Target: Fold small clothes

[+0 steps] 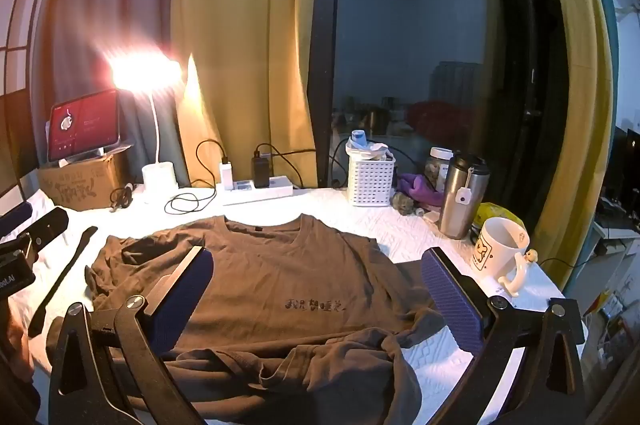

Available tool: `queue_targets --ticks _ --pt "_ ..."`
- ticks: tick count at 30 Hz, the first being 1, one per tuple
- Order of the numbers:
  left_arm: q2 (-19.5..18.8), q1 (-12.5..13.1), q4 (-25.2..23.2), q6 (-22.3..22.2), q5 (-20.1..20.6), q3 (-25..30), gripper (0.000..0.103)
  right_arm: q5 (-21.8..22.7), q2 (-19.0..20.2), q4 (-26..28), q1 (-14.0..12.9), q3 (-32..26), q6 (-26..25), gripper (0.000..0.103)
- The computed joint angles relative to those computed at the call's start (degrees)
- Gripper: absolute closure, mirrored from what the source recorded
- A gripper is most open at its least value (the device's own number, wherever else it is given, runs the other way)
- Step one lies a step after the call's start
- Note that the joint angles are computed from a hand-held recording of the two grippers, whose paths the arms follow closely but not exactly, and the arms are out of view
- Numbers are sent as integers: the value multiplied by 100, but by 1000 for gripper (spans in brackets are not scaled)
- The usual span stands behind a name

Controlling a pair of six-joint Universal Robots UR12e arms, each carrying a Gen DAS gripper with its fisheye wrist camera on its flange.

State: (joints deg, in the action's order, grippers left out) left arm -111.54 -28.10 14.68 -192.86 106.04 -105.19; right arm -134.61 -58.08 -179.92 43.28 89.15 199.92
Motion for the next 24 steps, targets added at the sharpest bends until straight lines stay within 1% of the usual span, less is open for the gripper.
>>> queue_targets --ticks 3,6,7,9,11,14,24 --pt "-46 -21 9 71 99 56 0 -4 2 -38 1 2 -3 0" --pt "-117 -99 44 151 191 124 0 -19 -1 -15 4 -1 -18 0" --pt "-74 -46 215 59 86 54 0 -25 1 -26 6 -2 -30 0" --pt "-58 -25 184 67 60 67 0 -12 -3 -24 5 1 -27 0" --pt "-68 -37 286 95 135 37 0 -13 -4 -24 5 1 -25 0" --pt "-10 -5 196 49 83 30 0 -13 -4 -29 4 2 -24 0" --pt "-19 -34 83 101 189 64 0 -14 -8 -43 -2 14 -23 0"
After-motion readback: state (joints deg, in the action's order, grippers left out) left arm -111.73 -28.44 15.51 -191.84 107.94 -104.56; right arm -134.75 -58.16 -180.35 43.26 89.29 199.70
